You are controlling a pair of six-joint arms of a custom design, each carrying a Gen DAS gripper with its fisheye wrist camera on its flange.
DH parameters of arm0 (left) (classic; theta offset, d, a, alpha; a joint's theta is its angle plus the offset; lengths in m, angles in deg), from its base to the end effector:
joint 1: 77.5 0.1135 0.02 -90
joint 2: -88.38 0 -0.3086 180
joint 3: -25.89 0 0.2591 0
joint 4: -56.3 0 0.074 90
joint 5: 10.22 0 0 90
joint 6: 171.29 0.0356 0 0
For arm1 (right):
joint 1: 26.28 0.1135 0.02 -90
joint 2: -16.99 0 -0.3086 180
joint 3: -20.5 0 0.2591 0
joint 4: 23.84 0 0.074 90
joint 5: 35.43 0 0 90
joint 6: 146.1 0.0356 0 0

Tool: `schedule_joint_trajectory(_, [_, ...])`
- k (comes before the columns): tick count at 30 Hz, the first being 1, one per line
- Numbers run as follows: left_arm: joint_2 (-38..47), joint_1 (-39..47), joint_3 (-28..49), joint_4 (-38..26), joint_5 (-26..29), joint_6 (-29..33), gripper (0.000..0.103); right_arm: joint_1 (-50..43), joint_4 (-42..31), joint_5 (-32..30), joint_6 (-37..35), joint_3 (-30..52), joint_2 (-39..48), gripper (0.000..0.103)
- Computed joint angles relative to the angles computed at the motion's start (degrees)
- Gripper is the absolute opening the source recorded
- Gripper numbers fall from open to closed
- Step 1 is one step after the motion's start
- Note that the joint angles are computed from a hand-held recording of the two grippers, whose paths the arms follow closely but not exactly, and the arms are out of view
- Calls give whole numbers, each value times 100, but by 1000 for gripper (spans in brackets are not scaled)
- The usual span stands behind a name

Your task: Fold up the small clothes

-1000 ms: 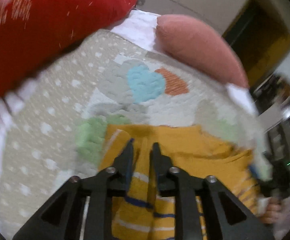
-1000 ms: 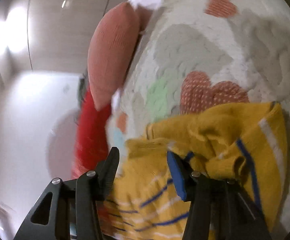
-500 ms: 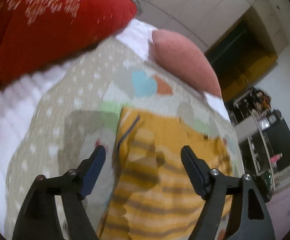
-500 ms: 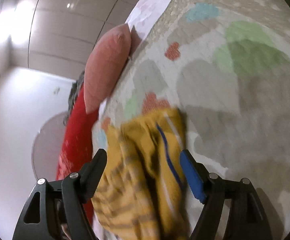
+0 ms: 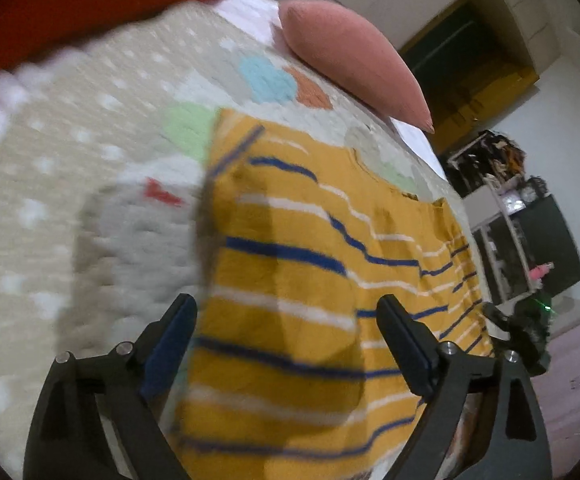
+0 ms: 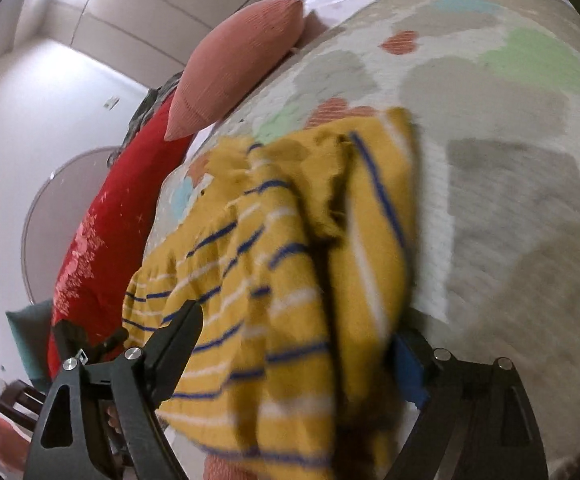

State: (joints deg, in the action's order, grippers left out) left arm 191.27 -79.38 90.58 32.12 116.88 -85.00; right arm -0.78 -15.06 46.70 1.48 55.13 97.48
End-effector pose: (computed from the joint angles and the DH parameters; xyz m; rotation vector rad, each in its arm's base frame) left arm 0.3390 -0.0326 0.1634 0.1702 2.5615 -0.8882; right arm 0.2115 0.1063 0.1660 0.5794 2.3102 0.9082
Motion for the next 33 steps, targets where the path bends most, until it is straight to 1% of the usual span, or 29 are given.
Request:
schedule_joint_trajectory(1, [51,-120,-49,195,-3,-143,94,60,46,116,-97,143,218,90])
schedule_joint_trajectory(2, [21,-228,-138,391,-136,-250,95,154,52,303,-170,278,389,90])
schedule_joint_trajectory(3, [-17,-437,-179,467,-491,-307,94,215,30,432,-205,445,576,87])
schedule_joint_trajectory(4, [-50,-602,-140,369,-847,-300,88,281,-63,597,-200,591,691,73])
schedule_joint_trajectory(5, [-111,-711,-100,233,-1171,-295,55,318,-205,741,-176,732,787,58])
schedule_joint_trajectory(6, [-126,-730,12,-54,-1296,-238,40,275,-263,676,-136,782,843,31])
schedule_joint_trajectory(7, [-119,-647,108,-277,-1093,-222,25,119,-27,306,-30,690,893,25])
schedule_joint_trajectory(8, [-133,-532,163,-447,-869,-226,23,-43,353,-71,172,494,903,24])
schedule_joint_trajectory(10, [-412,-452,130,-729,-840,-213,21,-165,574,-281,386,222,683,22])
schedule_joint_trajectory(12, [-756,-476,28,-1017,-869,-173,20,-160,873,-495,669,-81,408,21])
schedule_joint_trajectory(16, [-1425,-435,-326,-1496,-740,-33,20,207,549,-432,890,-444,-452,21])
schedule_joint_trajectory(18, [-1734,-324,-594,-1715,-615,52,21,466,629,-337,1196,-870,-998,21])
schedule_joint_trajectory(20, [-1914,-270,-918,-1728,-650,151,29,817,521,-45,1437,-1213,-1482,24])
schedule_joint_trajectory(21, [-1966,-250,-1046,-1670,-678,157,32,1084,205,240,1551,-1310,-1747,32])
schedule_joint_trajectory(22, [-2060,-186,-1266,-1550,-765,167,36,1323,-281,551,1686,-1358,-2069,37])
schedule_joint_trajectory(24, [-2276,33,-1546,-1472,-754,234,39,1811,-1173,1202,2111,-1481,-2886,41])
schedule_joint_trajectory(25, [-2482,241,-1654,-1547,-636,336,41,2040,-1627,1482,2341,-1539,-3473,47])
schedule_joint_trajectory(26, [-2821,429,-1756,-1689,-600,427,44,2429,-2447,2001,2620,-1439,-4191,50])
schedule_joint_trajectory(27, [-3045,504,-1799,-1773,-634,464,47,2937,-3337,2712,2901,-1175,-4639,52])
schedule_joint_trajectory(28, [-3513,590,-1882,-1916,-753,490,54,3198,-3889,3150,2991,-936,-4799,54])
schedule_joint_trajectory(29, [-3860,617,-1928,-2003,-855,476,61,3747,-4757,3890,3201,-505,-4872,55])
schedule_joint_trajectory(30, [-4408,630,-2004,-2122,-1000,440,64,4009,-5049,4238,3289,-273,-4755,56])
schedule_joint_trajectory(31, [-4740,591,-2041,-2204,-1107,395,66,3992,-5131,4335,3085,-74,-4649,57])
schedule_joint_trajectory(33, [-5312,386,-2092,-2351,-1305,207,68,3638,-4836,4083,2342,204,-4239,57])
